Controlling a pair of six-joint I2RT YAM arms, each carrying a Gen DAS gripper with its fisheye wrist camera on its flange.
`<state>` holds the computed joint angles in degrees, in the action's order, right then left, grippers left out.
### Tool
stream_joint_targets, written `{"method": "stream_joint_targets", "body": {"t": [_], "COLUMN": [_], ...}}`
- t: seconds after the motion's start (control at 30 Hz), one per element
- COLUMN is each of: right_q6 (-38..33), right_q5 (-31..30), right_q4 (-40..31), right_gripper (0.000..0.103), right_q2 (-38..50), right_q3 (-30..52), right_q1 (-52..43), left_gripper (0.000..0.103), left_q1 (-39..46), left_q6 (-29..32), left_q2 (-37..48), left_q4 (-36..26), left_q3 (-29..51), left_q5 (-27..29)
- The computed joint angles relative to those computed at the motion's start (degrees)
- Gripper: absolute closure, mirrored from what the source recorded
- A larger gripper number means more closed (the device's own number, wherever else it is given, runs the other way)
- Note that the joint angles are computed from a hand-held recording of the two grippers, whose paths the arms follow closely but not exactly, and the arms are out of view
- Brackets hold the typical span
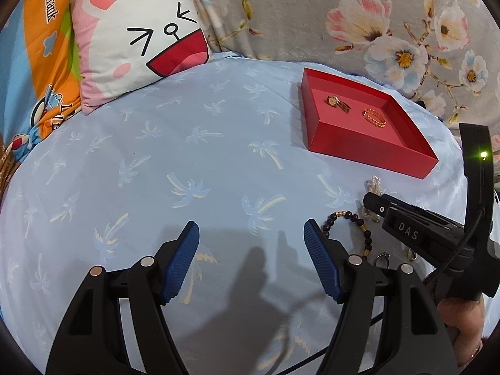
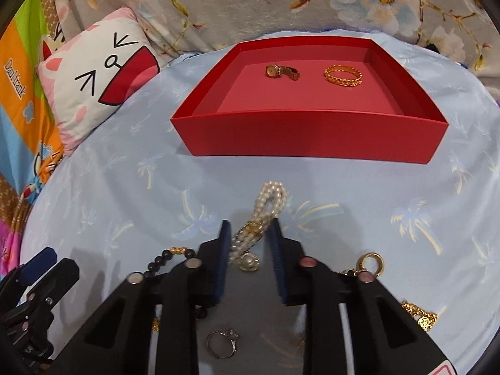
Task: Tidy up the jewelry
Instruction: 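Grasp the pearl bracelet with the right tool while the left tool returns to the jewelry, then grasp the black bead bracelet with the left tool while the right tool holds the pearls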
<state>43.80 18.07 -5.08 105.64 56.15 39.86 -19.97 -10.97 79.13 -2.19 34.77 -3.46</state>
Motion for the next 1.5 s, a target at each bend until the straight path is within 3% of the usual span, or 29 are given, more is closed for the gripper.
{"method": "stream_joint_targets", "body": {"t": [0.17,0.37,0.8,1.0,1.2,1.5], "right_q6": [0.04,3.03,16.49,18.31,19.22,20.16], "right_q5": [0.57,4.89,14.56,14.94,14.39,15.37], "right_q4": [1.18,-0.47,-14.14,-15.95,-14.76,-16.28], "right_gripper": [0.091,0.091,0.091,0.091,0.091,0.091], "right_q2": [-3.37,-14.31,-36.06,-38.17,-38.43,-41.07], "right_q3": [-3.45,-11.39,-23.55,-24.52,-25.69,-26.34], "right_q1": [0.32,3.4,13.94,15.05,15.38,16.24], "left_gripper": [0.036,0.036,0.048,0.061,0.094,0.096], "left_q1": [0.28,-2.68,-11.03,-12.56,-13.18,-13.4], "left_q6": [0.38,0.52,-2.39,-2.74,-2.36,-2.95], "left_q2": [0.89,2.57,11.91,13.12,13.17,10.34], "left_q4": [-0.12,-0.36,0.83,2.05,3.4,1.53], "left_q3": [0.41,1.45,5.56,5.87,5.27,4.7], "left_q5": [1.7,2.34,-1.59,-4.38,-5.91,-4.18]}}
